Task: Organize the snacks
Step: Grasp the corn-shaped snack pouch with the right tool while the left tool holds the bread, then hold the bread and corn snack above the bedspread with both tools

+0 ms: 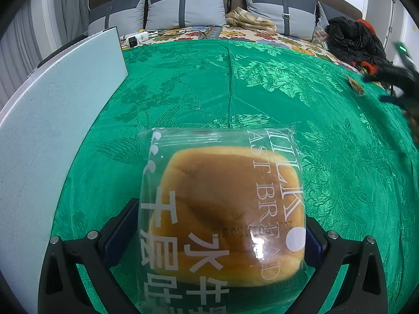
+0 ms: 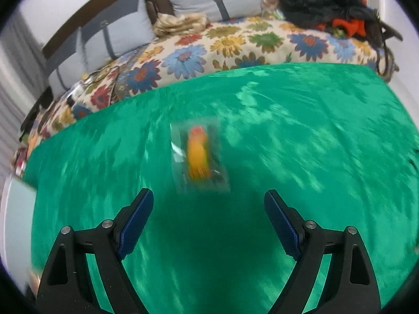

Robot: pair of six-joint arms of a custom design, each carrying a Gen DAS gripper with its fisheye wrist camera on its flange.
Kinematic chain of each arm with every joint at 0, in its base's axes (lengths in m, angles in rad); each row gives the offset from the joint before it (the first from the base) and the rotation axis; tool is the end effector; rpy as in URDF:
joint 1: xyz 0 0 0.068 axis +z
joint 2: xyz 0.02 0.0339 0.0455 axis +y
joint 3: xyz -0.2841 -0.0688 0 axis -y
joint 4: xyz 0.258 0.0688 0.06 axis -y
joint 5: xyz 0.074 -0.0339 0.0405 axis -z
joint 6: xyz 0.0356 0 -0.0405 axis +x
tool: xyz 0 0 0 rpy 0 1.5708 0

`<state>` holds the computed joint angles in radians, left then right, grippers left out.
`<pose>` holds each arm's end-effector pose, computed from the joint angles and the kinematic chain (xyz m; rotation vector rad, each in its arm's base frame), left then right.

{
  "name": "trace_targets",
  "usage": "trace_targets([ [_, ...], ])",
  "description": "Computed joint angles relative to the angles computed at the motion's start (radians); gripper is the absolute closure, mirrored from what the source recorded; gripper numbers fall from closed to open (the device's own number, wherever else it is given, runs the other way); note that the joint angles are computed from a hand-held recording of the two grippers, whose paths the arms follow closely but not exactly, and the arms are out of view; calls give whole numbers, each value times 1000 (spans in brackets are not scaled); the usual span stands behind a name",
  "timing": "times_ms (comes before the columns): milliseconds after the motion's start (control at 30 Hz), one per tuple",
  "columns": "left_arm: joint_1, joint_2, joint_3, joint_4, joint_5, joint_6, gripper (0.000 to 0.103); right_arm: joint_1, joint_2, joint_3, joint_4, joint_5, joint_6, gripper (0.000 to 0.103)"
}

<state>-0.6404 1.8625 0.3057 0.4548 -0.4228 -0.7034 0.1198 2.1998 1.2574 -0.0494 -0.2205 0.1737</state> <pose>0.1799 -0.1158 0.0335 -0.2083 2.5131 0.0487 0.4427 0.0611 0.0788 -0.0155 2.5746 0.3939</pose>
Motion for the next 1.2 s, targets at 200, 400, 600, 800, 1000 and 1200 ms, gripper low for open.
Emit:
trace_targets([
  [200, 0, 1, 0, 0, 0, 0, 0, 87, 165, 264, -174, 173, 21, 29],
  [400, 0, -1, -1, -1, 0, 0, 0, 68, 68, 136, -152, 188, 36, 68],
  [600, 0, -1, -1, 0, 0, 1, 0, 22, -176, -158, -36, 97, -34, 68],
  [800, 0, -1, -1, 0, 0, 1, 0, 5, -504, -503, 2, 62, -167, 66],
  [1000, -1, -2, -1, -2, -1, 0, 0, 81, -772, -948, 178, 158, -125, 66],
  [1200, 0, 0, 0, 0, 0, 1, 0, 276, -629, -1147, 543, 336, 10, 54],
])
